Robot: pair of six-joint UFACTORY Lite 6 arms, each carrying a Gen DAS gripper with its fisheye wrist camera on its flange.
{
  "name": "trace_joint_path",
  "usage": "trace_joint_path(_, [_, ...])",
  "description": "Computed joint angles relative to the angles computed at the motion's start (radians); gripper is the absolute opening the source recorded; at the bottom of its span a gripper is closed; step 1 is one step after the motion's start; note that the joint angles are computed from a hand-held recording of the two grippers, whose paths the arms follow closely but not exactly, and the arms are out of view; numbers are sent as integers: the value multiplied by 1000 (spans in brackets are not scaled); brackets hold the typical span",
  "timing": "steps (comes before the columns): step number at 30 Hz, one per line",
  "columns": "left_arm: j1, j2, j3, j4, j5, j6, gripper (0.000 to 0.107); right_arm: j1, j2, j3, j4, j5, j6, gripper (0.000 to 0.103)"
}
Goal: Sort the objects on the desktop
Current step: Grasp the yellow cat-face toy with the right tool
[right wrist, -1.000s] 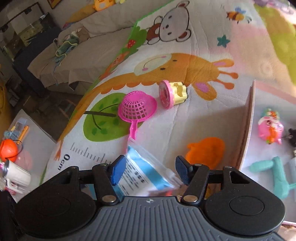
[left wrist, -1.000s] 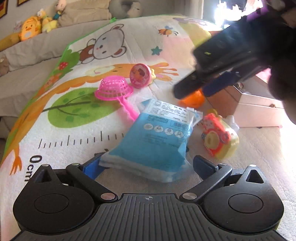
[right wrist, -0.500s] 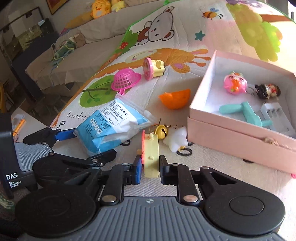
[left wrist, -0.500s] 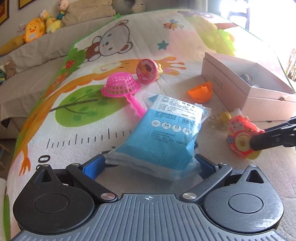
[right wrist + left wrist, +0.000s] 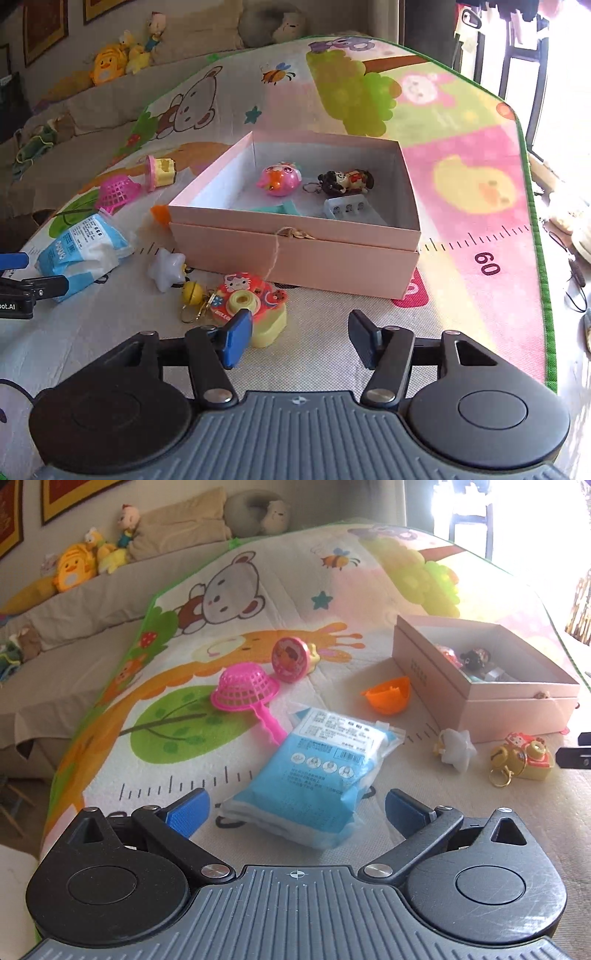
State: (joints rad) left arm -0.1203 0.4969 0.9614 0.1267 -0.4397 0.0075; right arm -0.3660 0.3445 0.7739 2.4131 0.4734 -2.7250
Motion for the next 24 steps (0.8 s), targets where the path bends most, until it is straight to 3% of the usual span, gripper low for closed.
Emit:
trace_joint_path(5, [-51, -119, -103, -2, -84, 29, 103, 51, 88, 54, -4, 16, 19, 62])
trace_joint_path(9, [-74, -106, -71, 106, -54, -47, 103, 104, 173, 111, 72, 39, -52, 64])
trace_joint_path(11, [-92, -76, -43, 89, -34, -36, 103, 116, 188, 118, 113, 50, -99, 58])
trace_joint_path(13, [-97, -47, -17, 111, -18, -63, 103, 92, 169, 96, 14, 66, -33, 53])
trace_joint_path(14, [-99, -36, -6, 129, -12, -81, 103, 76, 156, 77, -40, 81, 3, 42])
trace_joint_path(19, [-106, 24, 24, 277, -19, -205, 103, -45, -14, -138, -306, 154, 40, 41])
trace_joint_path(24, [-136, 70, 44, 274, -12, -190, 103, -211, -160, -255, -589, 191, 167, 41])
